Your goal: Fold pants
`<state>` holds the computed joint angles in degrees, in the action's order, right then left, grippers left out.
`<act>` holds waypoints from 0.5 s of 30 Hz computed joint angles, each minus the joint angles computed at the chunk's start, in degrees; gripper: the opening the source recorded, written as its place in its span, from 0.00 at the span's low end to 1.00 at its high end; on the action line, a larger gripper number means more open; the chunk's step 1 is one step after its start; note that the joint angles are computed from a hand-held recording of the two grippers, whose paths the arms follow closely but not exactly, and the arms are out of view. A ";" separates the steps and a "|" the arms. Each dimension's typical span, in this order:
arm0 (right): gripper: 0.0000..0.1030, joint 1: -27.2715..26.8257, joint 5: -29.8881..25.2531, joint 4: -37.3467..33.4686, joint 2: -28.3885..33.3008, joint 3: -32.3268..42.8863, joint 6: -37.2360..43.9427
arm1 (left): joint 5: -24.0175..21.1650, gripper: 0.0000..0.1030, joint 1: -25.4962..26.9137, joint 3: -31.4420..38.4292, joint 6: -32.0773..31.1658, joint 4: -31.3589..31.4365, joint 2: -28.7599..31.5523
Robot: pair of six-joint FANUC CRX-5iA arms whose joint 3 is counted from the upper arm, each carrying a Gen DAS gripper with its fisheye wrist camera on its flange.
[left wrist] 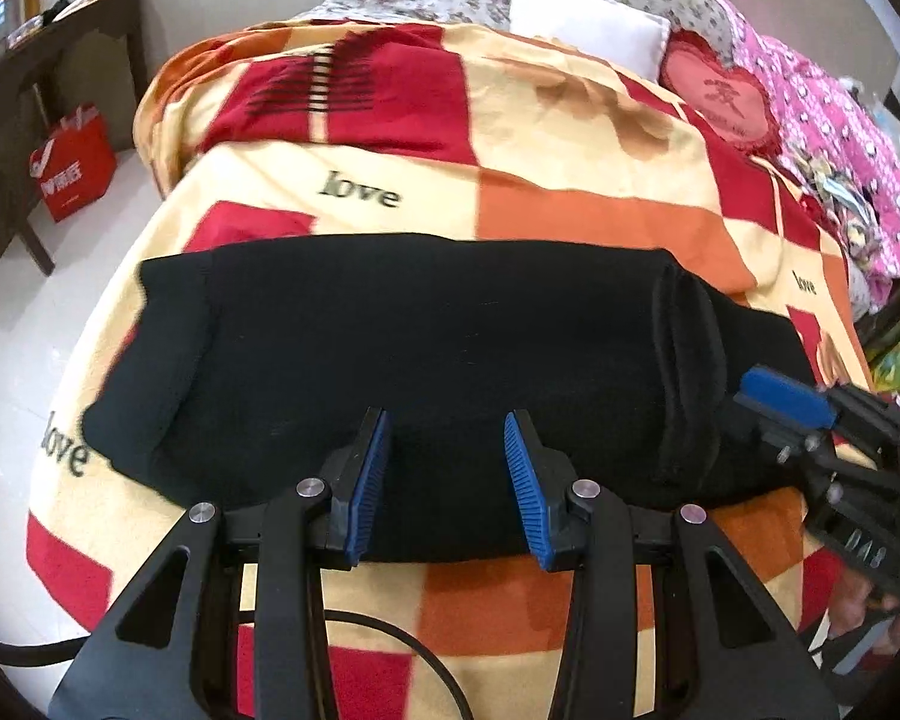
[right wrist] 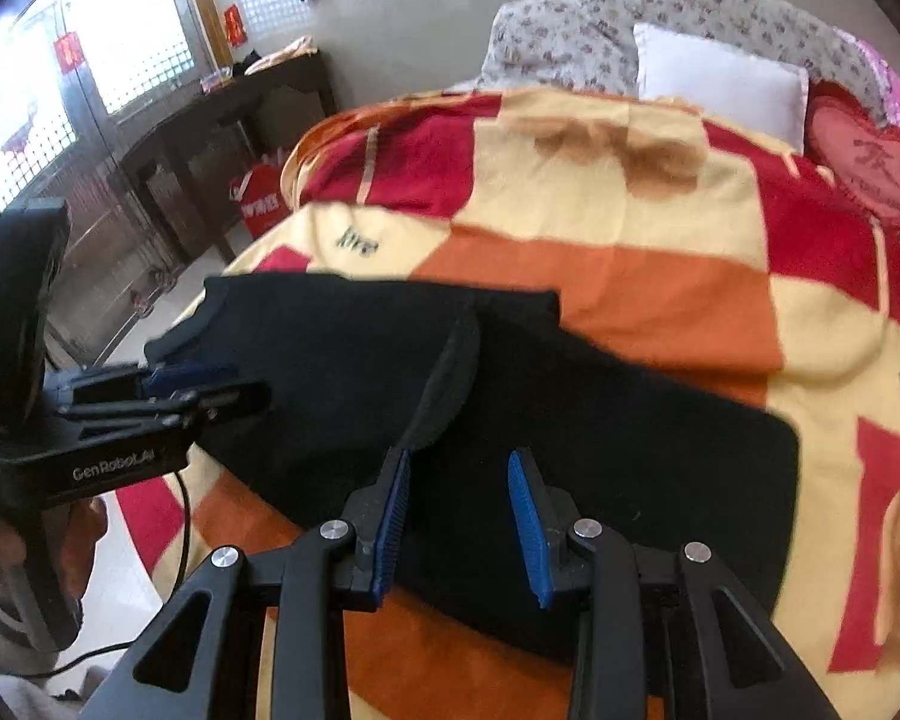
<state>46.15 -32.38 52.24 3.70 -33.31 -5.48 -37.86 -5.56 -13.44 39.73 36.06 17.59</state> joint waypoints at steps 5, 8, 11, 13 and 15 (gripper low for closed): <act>0.31 -1.29 -2.40 -0.03 2.49 2.75 0.82 | 0.17 0.38 2.86 -1.11 -0.37 1.98 -0.65; 0.31 -2.02 -3.12 -1.68 5.82 5.42 2.92 | -0.57 0.38 5.21 -1.97 -0.55 4.45 -0.70; 0.31 -1.53 -5.29 -1.64 7.05 7.20 4.50 | -1.74 0.38 7.54 -3.24 -1.38 8.63 -0.74; 0.31 -1.76 -3.93 -0.36 6.31 7.10 4.98 | -3.74 0.38 8.99 -4.28 -3.09 13.02 -0.59; 0.31 -2.70 -1.01 3.30 5.65 6.49 2.90 | -3.35 0.46 9.65 -4.86 -1.98 13.10 -1.24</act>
<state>43.45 -33.39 55.54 9.35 -26.82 -2.58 -41.21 4.08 -18.30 37.76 49.16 16.35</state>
